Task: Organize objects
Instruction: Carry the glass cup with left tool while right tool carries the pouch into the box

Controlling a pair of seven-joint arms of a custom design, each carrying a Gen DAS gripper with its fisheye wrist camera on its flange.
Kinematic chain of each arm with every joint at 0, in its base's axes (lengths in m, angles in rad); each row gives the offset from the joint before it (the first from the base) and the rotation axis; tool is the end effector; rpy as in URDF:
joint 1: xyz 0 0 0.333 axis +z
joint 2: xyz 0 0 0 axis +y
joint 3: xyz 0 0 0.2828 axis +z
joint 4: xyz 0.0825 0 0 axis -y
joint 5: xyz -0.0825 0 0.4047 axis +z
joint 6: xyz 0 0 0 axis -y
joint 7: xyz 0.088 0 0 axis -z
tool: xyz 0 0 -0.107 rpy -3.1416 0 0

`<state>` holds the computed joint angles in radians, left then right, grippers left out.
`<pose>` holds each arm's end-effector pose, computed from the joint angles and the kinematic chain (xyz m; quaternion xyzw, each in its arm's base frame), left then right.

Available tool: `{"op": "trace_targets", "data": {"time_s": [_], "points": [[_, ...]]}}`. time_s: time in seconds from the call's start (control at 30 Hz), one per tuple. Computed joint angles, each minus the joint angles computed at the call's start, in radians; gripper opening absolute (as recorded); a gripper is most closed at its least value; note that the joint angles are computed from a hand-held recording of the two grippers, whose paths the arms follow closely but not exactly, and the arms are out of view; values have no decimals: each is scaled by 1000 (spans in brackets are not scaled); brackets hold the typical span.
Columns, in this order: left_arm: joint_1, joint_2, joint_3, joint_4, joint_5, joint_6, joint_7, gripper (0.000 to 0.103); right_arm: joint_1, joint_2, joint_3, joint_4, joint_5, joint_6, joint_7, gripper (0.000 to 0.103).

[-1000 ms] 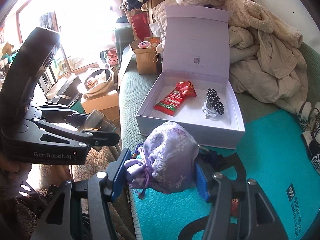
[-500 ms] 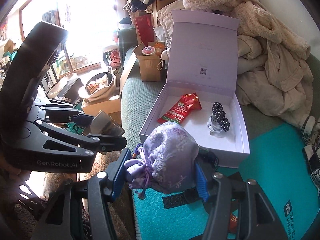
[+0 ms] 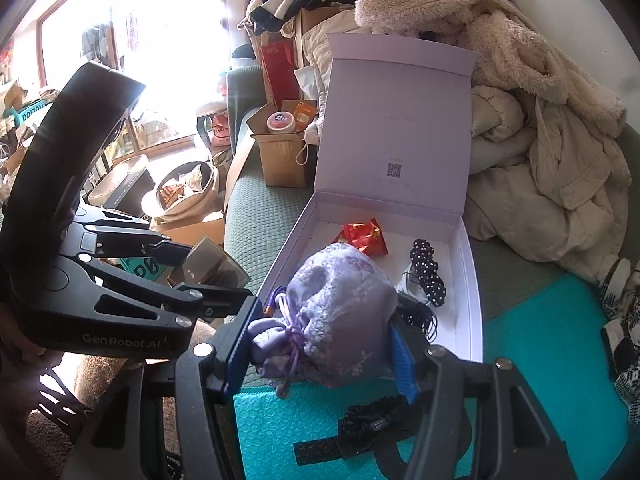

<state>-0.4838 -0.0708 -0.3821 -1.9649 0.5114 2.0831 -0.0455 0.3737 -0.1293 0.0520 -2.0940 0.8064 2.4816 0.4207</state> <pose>0.3928 -0.4294 0.4857 -0.8392 0.4783 -0.1857 0.1803 0.5288 0.2376 0.4942 -0.8909 0.2354 -0.0883 0.3784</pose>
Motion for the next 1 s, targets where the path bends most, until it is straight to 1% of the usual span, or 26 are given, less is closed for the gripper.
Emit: {"op": "trace_targets", "data": {"time_s": [0.17,0.37,0.6,0.83,1.0], "points": [[20,11,19,1,-1,26,33,46,-12,68,6,75,-9,1,13,60],[44,39,42,27,7,34,85,46,-38,152,28,168,-27,4,22,60],[71,75,69,54,12,51,131,46,-71,253,62,286,-40,14,-1,60],[91,129,97,103,14,65,191,46,-99,344,95,390,-52,22,-15,60],[101,167,120,142,23,70,234,46,-114,417,113,475,-90,6,11,60]]}}
